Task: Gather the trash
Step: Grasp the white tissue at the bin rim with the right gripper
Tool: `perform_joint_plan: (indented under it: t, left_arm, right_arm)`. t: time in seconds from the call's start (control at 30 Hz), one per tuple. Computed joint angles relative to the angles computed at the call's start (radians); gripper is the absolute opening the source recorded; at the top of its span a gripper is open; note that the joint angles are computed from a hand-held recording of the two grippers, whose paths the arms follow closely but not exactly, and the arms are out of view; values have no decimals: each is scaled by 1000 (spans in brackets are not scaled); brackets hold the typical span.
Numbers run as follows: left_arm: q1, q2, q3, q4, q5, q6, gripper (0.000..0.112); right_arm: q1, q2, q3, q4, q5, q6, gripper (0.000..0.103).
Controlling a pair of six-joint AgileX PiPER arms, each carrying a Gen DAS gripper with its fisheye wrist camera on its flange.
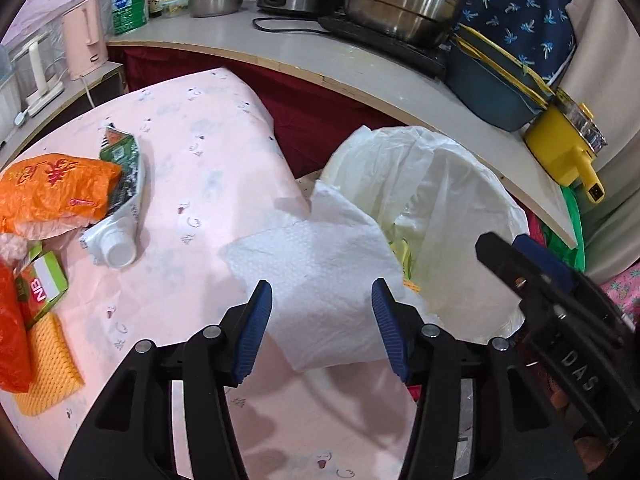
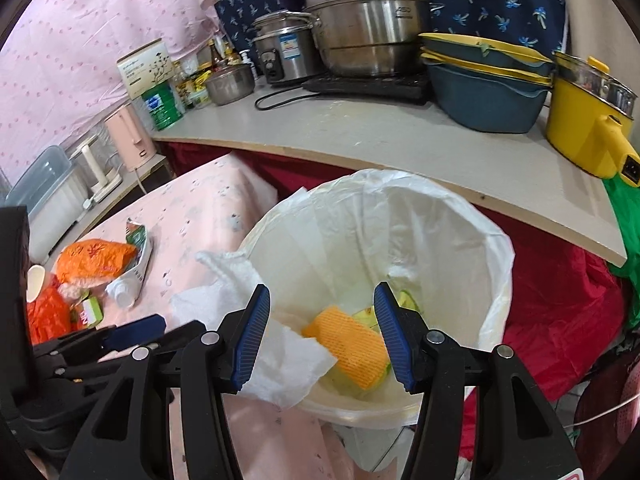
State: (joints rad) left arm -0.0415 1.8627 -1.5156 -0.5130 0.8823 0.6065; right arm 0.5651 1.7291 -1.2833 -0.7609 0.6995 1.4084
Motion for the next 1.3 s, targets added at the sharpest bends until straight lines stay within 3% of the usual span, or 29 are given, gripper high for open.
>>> perform_joint_plan:
  t: [0.33,0.43,0.6,0.7,1.07,1.3]
  left_arm:
    - [116,-50,23,1,-14,9,49]
    - [153,-52,29,7,-23,17,49]
    - [207,-32,5,7,-9,23,50]
    - [242,-19,-11,0,4,25,50]
    - [324,8,-70,-32,49,29,52]
    - [405,-65,-34,-99,88,117,53]
  right_arm:
    - [31,115,-104,106,-38,-129,47]
    - [30,162,-152,136,-32,-176,39]
    - [26,230,-220,193,-14,-239,12]
    - [33,236,-237,186,3,-231,5]
    - [71,162,-281,68,89,-164,3]
    - [111,123,-327,20,139,-143,3]
